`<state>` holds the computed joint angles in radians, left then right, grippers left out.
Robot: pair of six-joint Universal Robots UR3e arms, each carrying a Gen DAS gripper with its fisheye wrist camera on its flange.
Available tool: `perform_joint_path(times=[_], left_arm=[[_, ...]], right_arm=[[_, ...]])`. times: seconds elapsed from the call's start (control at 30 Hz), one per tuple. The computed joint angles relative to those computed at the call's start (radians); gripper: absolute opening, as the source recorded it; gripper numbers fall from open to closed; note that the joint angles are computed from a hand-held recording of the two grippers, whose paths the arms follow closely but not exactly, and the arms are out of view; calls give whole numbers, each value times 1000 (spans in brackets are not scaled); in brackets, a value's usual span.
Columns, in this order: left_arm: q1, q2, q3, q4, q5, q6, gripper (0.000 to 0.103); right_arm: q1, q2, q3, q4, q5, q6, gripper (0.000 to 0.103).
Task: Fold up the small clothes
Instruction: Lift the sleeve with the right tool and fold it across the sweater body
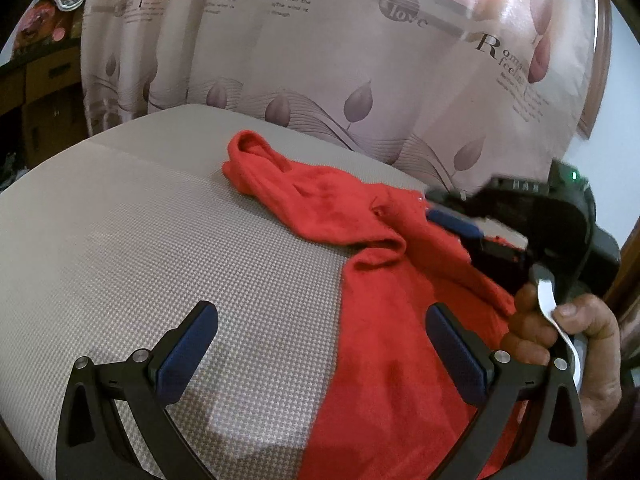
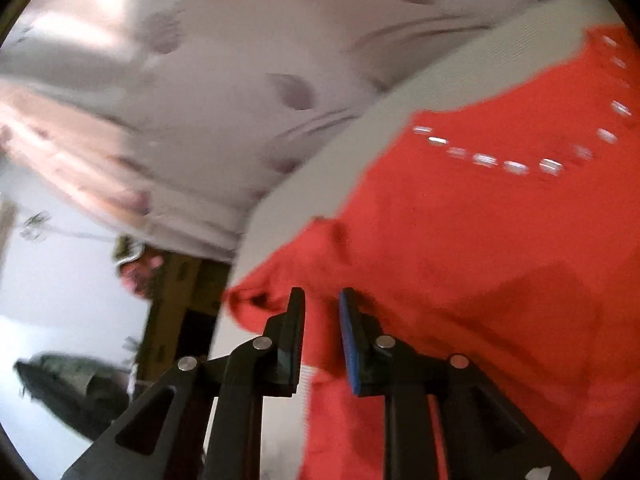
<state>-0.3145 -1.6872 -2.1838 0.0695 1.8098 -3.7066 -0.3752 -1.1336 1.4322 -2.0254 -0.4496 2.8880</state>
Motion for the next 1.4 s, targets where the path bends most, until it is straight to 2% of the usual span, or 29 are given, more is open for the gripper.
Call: perform_joint_path(times=[0.1, 0.17, 0.2, 0.23, 0.33, 0.4, 0.5, 0.57, 0.67, 0.77, 0.87, 0.9, 0.93, 1.03, 1.07, 1.13, 1.17, 1.2, 1.23, 1.27, 1.37, 1.4], left_arm=[[-2, 2, 4, -13, 3, 3, 102], [1, 5, 6, -23, 3, -1, 102], [5, 7, 6, -25, -1, -2, 102], [11, 10, 3, -27, -9, -4, 102], [24, 17, -8, -26, -31, -6, 102], [29, 19, -12, -22, -42, -7, 102], [28, 17, -7, -26, -42, -2, 102], [22, 14, 2, -39, -33, -1, 102], [15, 12, 7, -45, -16, -7, 102], [12, 17, 1, -47, 0, -26, 102], [21, 23, -11, -38, -8, -34, 102], [23, 24, -13, -38, -12, -33, 102], [24, 24, -13, -38, -16, -33, 102], [39, 29, -28, -20, -42, -32, 102], [47, 33, -36, -12, -54, -33, 102], [64, 39, -52, 5, -79, -37, 102], [76, 44, -64, 16, -98, -40, 102], [84, 47, -72, 23, -109, -42, 102], [96, 52, -83, 32, -125, -46, 102], [104, 54, -90, 38, -135, -51, 102], [131, 63, -114, 57, -171, -65, 102], [139, 65, -122, 64, -181, -69, 102]], right_arm=[[24, 25, -72, 62, 5, -58, 20], [4, 3, -61, 145, 55, -116, 20], [-19, -28, -43, 210, 64, -170, 20], [-44, -73, 0, 209, 44, -186, 20], [-203, -264, 198, 232, -9, -289, 20], [-335, -351, 250, 295, -110, -364, 20], [-528, -350, 200, 530, -164, -529, 20], [-613, -318, 172, 584, -169, -554, 20], [-639, -289, 139, 590, -167, -536, 20], [-560, -313, 114, 667, -158, -629, 20], [-373, -361, 143, 526, -180, -613, 23], [-286, -358, 146, 400, -211, -554, 24], [-196, -344, 147, 258, -255, -491, 29], [4, -272, 114, -4, -388, -390, 48], [38, -269, 129, -64, -424, -389, 56], [130, -226, 128, -209, -518, -381, 58], [166, -203, 115, -241, -562, -384, 55], [204, -166, 89, -268, -619, -367, 48], [221, -131, 52, -256, -646, -346, 13], [227, -89, -11, -195, -652, -323, 7], [202, -30, -92, -144, -580, -233, 5], [182, -16, -118, -119, -527, -186, 5]])
